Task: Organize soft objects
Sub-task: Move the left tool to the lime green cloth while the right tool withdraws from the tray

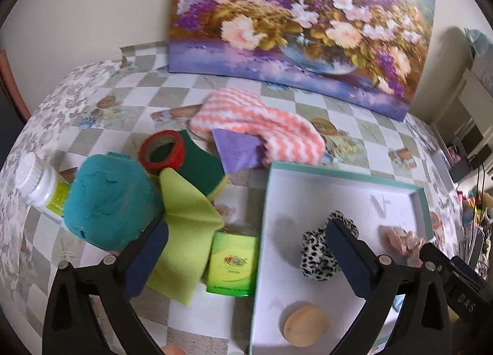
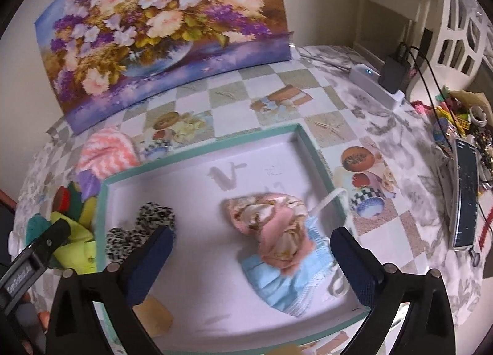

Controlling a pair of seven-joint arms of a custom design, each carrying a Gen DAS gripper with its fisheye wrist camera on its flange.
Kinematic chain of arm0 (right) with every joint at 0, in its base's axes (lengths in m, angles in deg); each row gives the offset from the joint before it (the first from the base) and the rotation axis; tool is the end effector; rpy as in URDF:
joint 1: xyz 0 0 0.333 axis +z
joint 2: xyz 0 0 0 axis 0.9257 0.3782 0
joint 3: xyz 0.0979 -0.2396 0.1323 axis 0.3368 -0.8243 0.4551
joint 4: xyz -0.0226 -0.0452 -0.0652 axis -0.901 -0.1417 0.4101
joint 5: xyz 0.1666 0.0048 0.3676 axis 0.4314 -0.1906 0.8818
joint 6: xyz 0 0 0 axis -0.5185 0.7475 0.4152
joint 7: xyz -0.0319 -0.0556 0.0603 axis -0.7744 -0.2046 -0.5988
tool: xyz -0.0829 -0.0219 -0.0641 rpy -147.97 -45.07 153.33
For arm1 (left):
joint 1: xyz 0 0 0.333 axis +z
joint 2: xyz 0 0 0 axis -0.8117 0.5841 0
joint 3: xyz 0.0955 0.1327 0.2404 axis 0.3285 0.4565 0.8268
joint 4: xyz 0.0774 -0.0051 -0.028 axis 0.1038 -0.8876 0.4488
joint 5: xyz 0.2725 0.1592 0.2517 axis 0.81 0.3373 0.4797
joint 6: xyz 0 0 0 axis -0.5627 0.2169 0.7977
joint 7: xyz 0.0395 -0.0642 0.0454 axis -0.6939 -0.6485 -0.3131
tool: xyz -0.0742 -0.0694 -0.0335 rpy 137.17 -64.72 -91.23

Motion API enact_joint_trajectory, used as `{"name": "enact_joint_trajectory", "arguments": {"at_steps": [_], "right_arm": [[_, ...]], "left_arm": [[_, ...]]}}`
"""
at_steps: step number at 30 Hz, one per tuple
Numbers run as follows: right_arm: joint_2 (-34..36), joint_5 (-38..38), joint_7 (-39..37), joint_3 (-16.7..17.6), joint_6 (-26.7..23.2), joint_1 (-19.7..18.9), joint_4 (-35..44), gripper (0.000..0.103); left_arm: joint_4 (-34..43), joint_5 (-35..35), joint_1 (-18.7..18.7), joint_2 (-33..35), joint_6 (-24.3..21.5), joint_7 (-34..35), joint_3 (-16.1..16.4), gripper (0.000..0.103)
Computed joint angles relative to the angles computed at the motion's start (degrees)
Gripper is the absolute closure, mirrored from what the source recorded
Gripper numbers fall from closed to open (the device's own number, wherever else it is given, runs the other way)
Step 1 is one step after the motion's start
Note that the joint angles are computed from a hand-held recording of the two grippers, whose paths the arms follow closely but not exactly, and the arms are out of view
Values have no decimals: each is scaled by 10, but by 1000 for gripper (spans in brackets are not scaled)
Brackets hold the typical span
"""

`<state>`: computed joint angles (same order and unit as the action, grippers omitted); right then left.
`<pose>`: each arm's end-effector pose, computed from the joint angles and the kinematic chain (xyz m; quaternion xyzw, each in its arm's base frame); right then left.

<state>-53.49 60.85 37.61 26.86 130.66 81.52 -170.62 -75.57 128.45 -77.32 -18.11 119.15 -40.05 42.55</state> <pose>0.5825 0.1335 0.3388 -0.7047 0.6590 -0.1410 0.2221 0.5333 -0.3466 0.3374 -0.8164 0.5062 -0.1863 0.2064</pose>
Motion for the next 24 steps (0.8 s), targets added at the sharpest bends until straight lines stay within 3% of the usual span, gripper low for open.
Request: {"name": "enact_joint_trajectory", "arguments": {"at_steps": [5,11,14,18,24], "right_arm": [[-16,58,-55,25,17,-9,-15,0],[-31,205,-182,64,14,-19,-23,0],[-39,262,-244,74,9,-10,-28,0],[-49,249,-249,68,11,14,-40,0],[-60,210,-225,61,8,33,-51,0]], "left_arm": [[-19,-3,6,-18,0,-9,0,1],[-53,-50,27,-46,30,19,-11,1],[-58,-63,28,-58,13,31,-16,1],[-67,-80,28,-76,-24,47,-23,1],[-117,-85,38,-121,-20,21,-28,1]]}}
